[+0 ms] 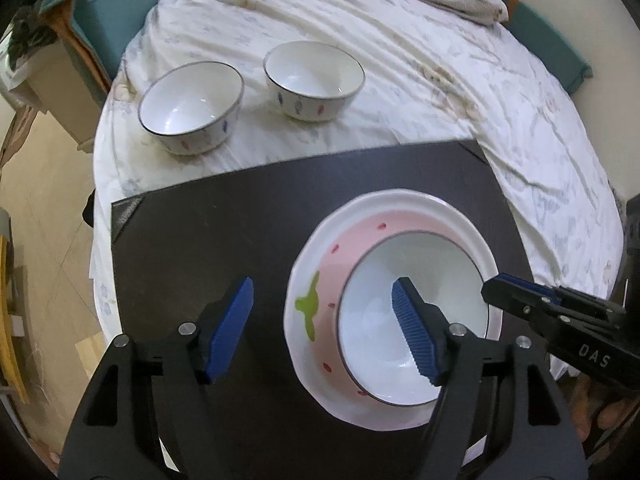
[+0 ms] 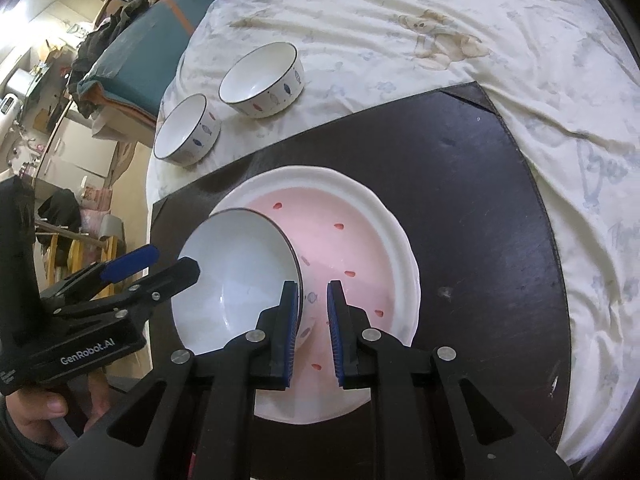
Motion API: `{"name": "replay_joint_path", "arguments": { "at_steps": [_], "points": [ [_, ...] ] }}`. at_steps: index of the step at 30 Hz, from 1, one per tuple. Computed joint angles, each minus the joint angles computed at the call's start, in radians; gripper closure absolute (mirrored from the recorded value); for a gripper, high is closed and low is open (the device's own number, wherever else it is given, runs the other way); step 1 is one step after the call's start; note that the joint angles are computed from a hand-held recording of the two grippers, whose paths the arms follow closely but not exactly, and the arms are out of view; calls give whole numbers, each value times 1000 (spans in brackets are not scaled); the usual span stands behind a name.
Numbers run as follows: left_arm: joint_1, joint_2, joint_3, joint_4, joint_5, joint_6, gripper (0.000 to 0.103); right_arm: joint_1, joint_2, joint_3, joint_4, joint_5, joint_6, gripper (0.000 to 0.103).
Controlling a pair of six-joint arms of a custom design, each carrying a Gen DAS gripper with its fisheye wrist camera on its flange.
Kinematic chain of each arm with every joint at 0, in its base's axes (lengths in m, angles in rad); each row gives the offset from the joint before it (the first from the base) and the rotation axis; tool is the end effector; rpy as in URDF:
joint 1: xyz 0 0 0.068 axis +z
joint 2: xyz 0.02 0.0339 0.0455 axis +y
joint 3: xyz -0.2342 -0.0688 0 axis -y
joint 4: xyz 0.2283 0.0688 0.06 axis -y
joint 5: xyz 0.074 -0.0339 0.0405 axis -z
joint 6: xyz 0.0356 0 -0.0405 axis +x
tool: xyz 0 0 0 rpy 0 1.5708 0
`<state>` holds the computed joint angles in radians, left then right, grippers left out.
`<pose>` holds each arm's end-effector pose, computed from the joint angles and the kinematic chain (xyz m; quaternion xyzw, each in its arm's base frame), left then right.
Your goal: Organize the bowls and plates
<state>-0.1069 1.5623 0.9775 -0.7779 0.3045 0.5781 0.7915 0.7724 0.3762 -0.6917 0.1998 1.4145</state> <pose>0.2612 -0.0388 0.1661 0.3450 0.9207 -0.1227 0.1350 0.1010 0.0922 0.1477 0.3188 0.9123 0.1687 0.1937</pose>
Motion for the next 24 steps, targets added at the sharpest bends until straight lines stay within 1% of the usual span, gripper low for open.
{"name": "replay_joint_path", "arguments": {
  "at_steps": [2, 3, 4, 6, 13, 19, 24],
  "points": [
    [15, -1, 15, -1, 14, -8, 34, -11, -9, 2, -5, 2, -1, 80],
    [21, 3, 27, -4, 19, -13, 34, -20, -14, 3, -7, 0, -4, 72],
    [27, 9, 41, -7, 22, -19, 34, -28, -21, 3, -7, 1, -3, 54],
    [41, 24, 66, -9, 30, -29, 34, -29, -40, 4, -8, 24, 13, 33],
    [76, 95, 167, -36, 47, -58, 34, -107, -12, 42, 32, -8, -41, 32],
    [92, 161, 242, -48, 49, -78, 34, -167, 75, 82, 110, -47, -98, 32],
    [91, 221, 308, -50, 31, -93, 34, -218, 165, 103, 192, -90, -134, 32]
  ]
}}
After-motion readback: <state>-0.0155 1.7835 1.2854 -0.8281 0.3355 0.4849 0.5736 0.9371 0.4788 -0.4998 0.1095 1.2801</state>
